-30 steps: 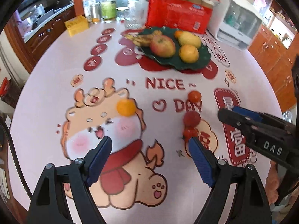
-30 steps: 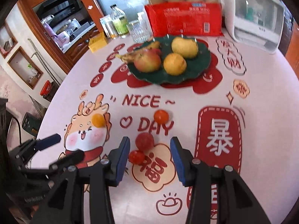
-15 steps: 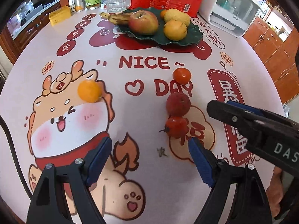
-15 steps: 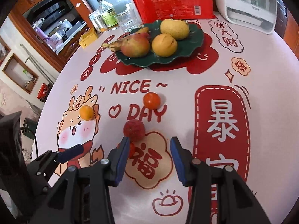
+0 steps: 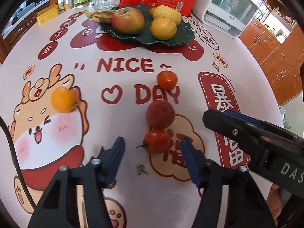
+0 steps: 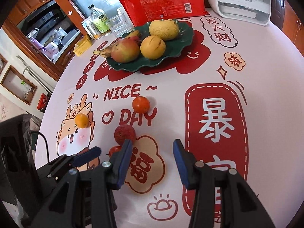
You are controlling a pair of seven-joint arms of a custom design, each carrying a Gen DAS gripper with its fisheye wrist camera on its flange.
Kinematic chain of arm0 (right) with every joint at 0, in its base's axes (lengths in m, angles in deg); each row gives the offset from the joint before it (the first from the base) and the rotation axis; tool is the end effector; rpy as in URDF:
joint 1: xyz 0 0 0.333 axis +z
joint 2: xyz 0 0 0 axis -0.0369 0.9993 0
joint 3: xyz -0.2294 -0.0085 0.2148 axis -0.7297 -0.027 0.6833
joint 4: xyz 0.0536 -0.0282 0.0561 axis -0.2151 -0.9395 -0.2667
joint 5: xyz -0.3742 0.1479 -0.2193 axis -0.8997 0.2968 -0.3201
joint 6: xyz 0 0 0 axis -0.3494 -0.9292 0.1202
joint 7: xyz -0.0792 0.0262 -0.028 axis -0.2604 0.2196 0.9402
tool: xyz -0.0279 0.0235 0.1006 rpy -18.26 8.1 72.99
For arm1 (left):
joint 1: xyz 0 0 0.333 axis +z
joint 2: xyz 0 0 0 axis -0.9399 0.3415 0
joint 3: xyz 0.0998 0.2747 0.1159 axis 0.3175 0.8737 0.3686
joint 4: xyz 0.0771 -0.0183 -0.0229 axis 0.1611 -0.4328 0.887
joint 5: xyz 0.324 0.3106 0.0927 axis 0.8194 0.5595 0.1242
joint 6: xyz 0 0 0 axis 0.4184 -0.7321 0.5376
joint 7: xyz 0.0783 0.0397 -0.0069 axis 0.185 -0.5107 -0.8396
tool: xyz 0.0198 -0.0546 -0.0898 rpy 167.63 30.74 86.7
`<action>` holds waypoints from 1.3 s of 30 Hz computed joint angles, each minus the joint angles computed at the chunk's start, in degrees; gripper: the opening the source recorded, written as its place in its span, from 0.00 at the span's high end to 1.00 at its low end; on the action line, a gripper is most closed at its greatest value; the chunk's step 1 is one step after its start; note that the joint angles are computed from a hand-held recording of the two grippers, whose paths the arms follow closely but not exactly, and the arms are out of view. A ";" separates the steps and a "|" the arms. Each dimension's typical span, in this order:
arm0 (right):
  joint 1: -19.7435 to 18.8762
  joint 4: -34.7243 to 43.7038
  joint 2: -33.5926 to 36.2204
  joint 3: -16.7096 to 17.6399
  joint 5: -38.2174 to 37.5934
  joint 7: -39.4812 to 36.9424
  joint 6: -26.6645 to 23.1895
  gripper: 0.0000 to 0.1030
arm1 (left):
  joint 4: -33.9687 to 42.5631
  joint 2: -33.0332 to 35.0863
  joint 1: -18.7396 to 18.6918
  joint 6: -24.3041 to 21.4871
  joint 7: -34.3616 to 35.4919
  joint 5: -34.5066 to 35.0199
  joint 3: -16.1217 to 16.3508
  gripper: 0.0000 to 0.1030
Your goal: Organize fruits
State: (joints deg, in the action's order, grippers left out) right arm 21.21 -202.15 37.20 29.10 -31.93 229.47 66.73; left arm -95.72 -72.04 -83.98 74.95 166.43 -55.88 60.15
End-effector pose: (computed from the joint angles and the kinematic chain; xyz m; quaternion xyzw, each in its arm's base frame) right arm 0.4798 0.2951 0.3921 -0.5875 0.7689 -0.0675 0.2430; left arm 0.5268 -0.2493 0.3603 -0.5510 0.8029 -0.2271 0.0128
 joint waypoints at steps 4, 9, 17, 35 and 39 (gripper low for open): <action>0.04 0.18 0.25 0.02 0.07 -0.06 0.20 0.56 | 0.17 0.60 -0.12 0.32 0.61 -0.25 -0.11 0.69; 0.28 0.73 0.86 0.01 0.50 -0.58 0.29 0.56 | -0.28 0.21 0.04 0.42 2.11 -1.85 0.21 0.72; 1.31 3.23 4.04 -0.35 4.99 -5.28 0.25 0.56 | -1.47 -1.45 1.15 -0.72 1.65 -1.89 1.09 0.73; 1.49 11.74 12.62 0.78 3.91 -9.07 -2.62 0.56 | -3.80 -5.06 3.73 -1.70 3.88 -4.74 3.78 0.73; 1.64 12.42 13.21 0.68 1.09 -7.10 -3.81 0.67 | -3.89 -5.52 4.15 -2.01 4.37 -5.55 4.02 0.73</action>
